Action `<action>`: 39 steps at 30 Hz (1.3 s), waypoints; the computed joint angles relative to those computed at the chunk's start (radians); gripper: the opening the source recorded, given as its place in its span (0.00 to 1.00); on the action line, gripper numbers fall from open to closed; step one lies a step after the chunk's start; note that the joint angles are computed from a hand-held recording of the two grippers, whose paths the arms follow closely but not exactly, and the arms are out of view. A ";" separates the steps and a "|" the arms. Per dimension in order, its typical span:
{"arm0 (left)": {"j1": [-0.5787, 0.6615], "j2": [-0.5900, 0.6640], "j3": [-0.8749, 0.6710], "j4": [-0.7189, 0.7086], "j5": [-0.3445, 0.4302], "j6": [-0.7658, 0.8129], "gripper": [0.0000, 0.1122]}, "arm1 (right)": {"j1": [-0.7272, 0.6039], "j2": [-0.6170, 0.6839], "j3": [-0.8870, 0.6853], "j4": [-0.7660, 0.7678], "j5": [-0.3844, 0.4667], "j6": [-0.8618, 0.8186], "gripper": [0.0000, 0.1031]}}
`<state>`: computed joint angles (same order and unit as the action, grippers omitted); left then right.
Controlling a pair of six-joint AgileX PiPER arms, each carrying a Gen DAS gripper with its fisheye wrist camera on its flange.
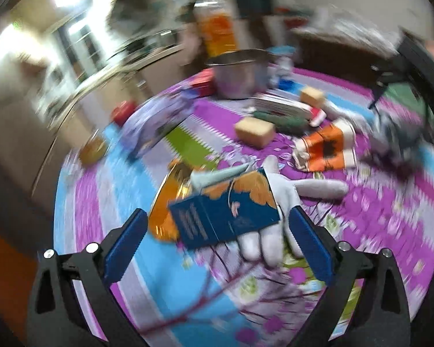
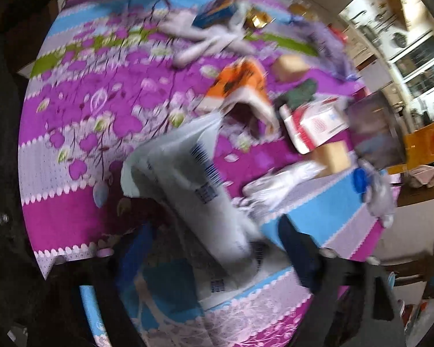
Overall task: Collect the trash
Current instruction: 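Grasp the blue cigarette box with the left tool while the right tool grasps the white plastic bag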
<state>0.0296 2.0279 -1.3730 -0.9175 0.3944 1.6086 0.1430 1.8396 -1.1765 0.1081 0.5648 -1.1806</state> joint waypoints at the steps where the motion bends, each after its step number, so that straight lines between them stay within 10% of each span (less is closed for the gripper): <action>1: 0.006 0.038 -0.063 0.046 0.052 0.019 0.82 | 0.000 -0.004 0.015 0.007 -0.011 -0.009 0.60; 5: 0.020 0.163 -0.266 0.125 0.156 0.035 0.80 | -0.010 -0.030 0.043 0.078 0.013 -0.031 0.38; 11: 0.039 0.367 -0.653 0.318 0.469 -0.108 0.67 | -0.013 -0.132 0.161 0.190 0.003 -0.026 0.37; 19: 0.021 0.440 -0.826 0.456 0.683 -0.191 0.50 | -0.072 -0.192 0.195 0.450 0.061 -0.107 0.37; 31: -0.028 0.451 -0.858 0.650 0.743 -0.241 0.56 | -0.084 -0.203 0.237 0.638 0.047 -0.181 0.37; 39: 0.006 0.225 -0.490 0.558 0.496 -0.187 0.19 | -0.065 -0.233 0.319 0.742 -0.026 -0.207 0.37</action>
<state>0.0355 2.2531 -1.8628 -0.3597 0.8909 1.4220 0.0781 1.6065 -0.8578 0.8506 0.5392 -1.3875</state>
